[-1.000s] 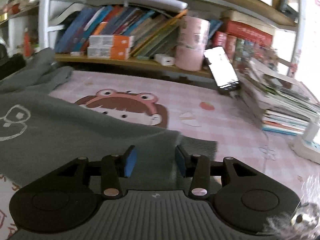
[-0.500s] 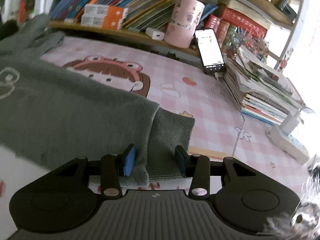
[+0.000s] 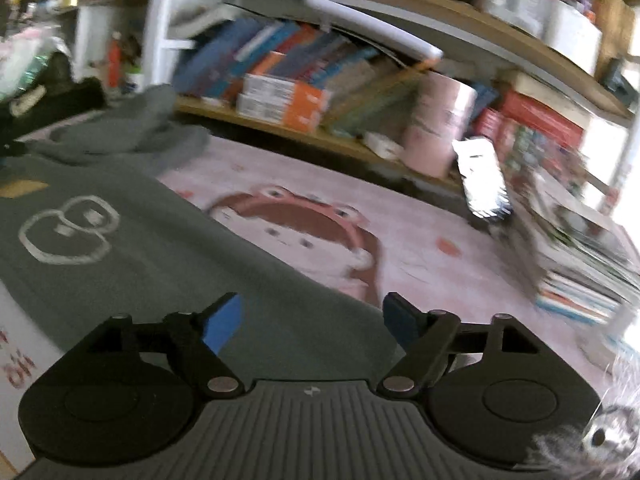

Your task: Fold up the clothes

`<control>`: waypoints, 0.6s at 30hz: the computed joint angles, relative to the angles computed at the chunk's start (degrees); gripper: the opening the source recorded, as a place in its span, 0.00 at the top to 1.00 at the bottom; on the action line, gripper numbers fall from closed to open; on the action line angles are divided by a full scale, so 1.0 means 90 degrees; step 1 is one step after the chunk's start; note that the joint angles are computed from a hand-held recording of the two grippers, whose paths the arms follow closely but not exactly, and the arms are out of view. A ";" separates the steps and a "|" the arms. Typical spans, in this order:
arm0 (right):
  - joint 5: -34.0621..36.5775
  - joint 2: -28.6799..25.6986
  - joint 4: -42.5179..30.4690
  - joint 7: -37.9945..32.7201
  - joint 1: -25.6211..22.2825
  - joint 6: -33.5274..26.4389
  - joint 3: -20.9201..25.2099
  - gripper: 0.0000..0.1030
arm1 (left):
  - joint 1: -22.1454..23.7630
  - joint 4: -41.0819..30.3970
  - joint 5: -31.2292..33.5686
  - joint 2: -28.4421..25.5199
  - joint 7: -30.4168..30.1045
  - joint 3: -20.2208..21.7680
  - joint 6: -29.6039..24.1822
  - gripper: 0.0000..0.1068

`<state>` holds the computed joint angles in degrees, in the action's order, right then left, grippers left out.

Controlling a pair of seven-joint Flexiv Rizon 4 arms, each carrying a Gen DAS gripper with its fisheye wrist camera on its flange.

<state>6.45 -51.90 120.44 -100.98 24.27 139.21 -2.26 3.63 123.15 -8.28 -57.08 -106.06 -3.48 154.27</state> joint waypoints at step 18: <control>-0.1045 -0.0621 -0.0701 0.0667 -0.0315 -0.0140 0.0329 0.12 | -0.0633 0.0031 -0.1041 0.0097 0.0823 0.0156 -0.0198 0.25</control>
<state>-2.96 -57.49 114.13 -94.98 21.44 137.96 0.70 -2.07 123.43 -17.65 -56.20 -98.65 -2.08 152.49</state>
